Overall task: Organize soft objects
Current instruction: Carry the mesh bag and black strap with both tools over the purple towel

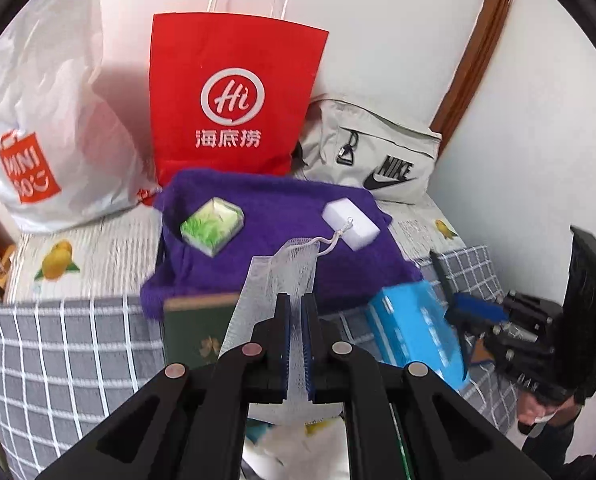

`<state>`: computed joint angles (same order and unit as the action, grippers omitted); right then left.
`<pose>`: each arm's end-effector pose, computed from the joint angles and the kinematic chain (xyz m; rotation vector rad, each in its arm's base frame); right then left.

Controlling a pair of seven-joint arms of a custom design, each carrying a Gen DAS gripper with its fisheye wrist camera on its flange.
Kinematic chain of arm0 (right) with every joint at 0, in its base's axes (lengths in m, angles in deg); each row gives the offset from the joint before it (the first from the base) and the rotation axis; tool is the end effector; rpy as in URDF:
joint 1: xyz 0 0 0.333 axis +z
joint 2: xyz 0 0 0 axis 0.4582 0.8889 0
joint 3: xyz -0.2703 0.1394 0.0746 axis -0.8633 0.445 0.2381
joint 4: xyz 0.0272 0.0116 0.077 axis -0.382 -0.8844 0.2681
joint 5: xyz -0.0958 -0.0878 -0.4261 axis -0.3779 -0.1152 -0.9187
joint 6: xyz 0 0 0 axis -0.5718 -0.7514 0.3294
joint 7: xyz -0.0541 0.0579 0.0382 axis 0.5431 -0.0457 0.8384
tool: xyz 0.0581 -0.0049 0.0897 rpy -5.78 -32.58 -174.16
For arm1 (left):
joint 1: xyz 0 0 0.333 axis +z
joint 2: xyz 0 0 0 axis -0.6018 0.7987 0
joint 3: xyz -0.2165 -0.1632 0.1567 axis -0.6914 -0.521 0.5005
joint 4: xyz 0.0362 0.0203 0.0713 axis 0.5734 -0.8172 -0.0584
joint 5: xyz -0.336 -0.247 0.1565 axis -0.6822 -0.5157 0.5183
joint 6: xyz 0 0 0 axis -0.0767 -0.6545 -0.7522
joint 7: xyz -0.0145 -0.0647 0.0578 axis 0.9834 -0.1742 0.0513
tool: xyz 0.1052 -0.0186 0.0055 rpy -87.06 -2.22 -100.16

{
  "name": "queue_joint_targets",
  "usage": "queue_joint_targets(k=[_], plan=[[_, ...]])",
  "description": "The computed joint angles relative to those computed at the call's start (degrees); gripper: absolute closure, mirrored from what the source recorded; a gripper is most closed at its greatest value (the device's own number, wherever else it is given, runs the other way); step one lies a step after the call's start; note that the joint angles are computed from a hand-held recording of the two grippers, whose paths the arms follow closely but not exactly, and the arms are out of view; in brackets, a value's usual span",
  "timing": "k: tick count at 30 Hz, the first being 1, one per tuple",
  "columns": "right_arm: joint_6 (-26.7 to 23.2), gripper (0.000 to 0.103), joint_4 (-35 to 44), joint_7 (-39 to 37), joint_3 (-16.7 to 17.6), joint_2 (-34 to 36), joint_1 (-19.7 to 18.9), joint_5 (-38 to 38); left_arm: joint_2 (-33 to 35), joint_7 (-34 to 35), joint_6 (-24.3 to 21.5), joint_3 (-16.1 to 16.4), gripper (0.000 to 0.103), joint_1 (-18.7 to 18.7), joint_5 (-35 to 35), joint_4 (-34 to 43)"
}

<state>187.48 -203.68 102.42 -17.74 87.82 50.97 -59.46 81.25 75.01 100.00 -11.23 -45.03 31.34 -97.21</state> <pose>0.5929 0.2982 0.3837 -1.7927 1.5837 -0.5717 0.6978 -0.2570 0.4199 -1.5298 2.3304 -1.0536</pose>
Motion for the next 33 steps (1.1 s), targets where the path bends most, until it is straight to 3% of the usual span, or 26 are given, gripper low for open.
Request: queue_joint_targets(k=[6, 14, 18, 26, 33], plan=[[-0.29, 0.083, 6.78, -8.36, 1.42, 5.02, -3.86, 8.46, 7.22, -5.74, -2.60, 2.70, 0.097, -2.51, 6.07, 10.08], [-4.24, 0.083, 17.17, -16.81, 1.00, 13.37, -5.31, 18.02, 17.35, -11.89, -7.09, 4.24, 0.097, -3.87, 11.90, 24.12], [-6.58, 0.083, 22.86, -23.75, 3.85, 18.15, -7.79, 23.49, 22.99, -14.69, -10.04, 5.08, 0.097, -4.60, 14.39, 32.32], [-12.40, 0.083, 31.76, -31.63, 3.69, 25.39, -7.14, 28.70, 33.17, -19.47, -15.46, 6.44, 0.097, -6.01, 18.94, 46.53], [-17.51, 0.083, 35.71, -35.77, 3.60, 28.39, -6.88, 30.95, 42.15, -20.68, -23.24, 6.24, 0.097, -7.21, 21.06, 60.32]])
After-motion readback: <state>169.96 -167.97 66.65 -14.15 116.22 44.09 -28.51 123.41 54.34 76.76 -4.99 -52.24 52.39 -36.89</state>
